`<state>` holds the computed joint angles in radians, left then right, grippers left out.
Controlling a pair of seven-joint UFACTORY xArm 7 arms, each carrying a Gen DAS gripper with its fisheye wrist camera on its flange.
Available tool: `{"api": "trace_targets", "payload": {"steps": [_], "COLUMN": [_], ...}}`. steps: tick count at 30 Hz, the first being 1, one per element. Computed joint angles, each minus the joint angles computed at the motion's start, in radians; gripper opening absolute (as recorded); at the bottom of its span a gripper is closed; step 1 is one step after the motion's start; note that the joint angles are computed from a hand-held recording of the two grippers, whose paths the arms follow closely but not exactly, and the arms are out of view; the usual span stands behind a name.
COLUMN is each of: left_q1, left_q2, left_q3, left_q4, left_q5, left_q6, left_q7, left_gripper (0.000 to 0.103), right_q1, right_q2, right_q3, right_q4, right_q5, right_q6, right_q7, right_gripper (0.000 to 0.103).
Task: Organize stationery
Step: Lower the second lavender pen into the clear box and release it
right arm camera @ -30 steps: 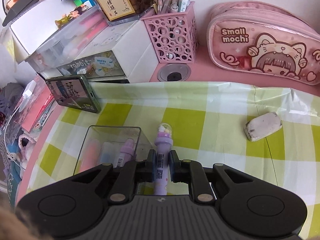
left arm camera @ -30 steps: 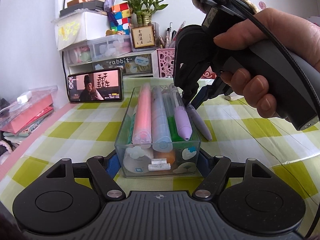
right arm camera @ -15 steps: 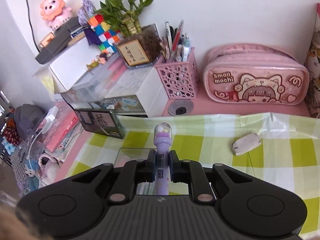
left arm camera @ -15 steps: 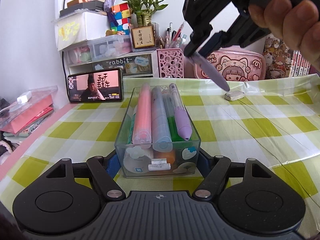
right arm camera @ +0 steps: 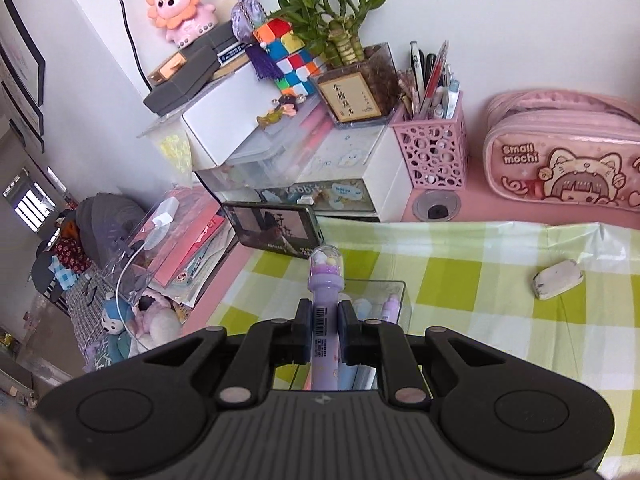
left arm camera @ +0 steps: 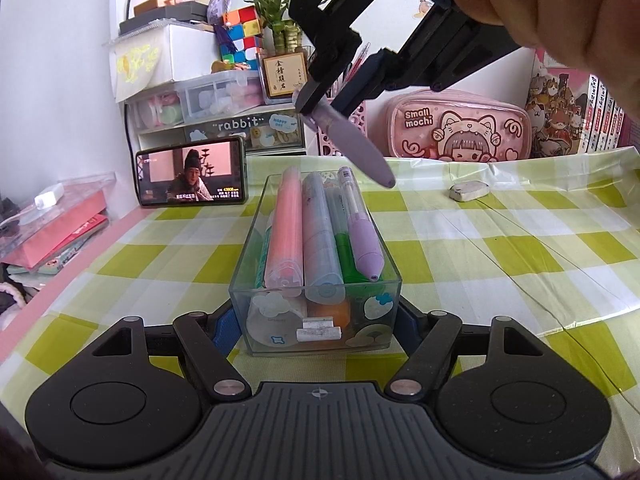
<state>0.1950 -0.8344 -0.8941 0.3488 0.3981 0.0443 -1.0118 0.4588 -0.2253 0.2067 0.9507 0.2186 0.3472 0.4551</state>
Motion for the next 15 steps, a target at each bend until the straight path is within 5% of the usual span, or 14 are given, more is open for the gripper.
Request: {"api": "trace_targets", "payload": {"steps": [7, 15], "left_q1": [-0.002, -0.004], "left_q2": [0.001, 0.002], "left_q3": [0.003, 0.005], "left_q4": [0.000, 0.000], "left_q5": [0.001, 0.002], "left_q6": [0.000, 0.000], "left_q7": [-0.001, 0.000], "left_gripper": [0.073, 0.073], "right_q1": [-0.032, -0.023], "right_q2": [0.039, 0.051], "right_q3": [0.028, 0.018], "right_q4": [0.008, 0.031], "right_q5": [-0.066, -0.077], "right_q6": [0.046, 0.085], "right_q7": [0.141, 0.172], "right_gripper": [0.017, 0.018]}}
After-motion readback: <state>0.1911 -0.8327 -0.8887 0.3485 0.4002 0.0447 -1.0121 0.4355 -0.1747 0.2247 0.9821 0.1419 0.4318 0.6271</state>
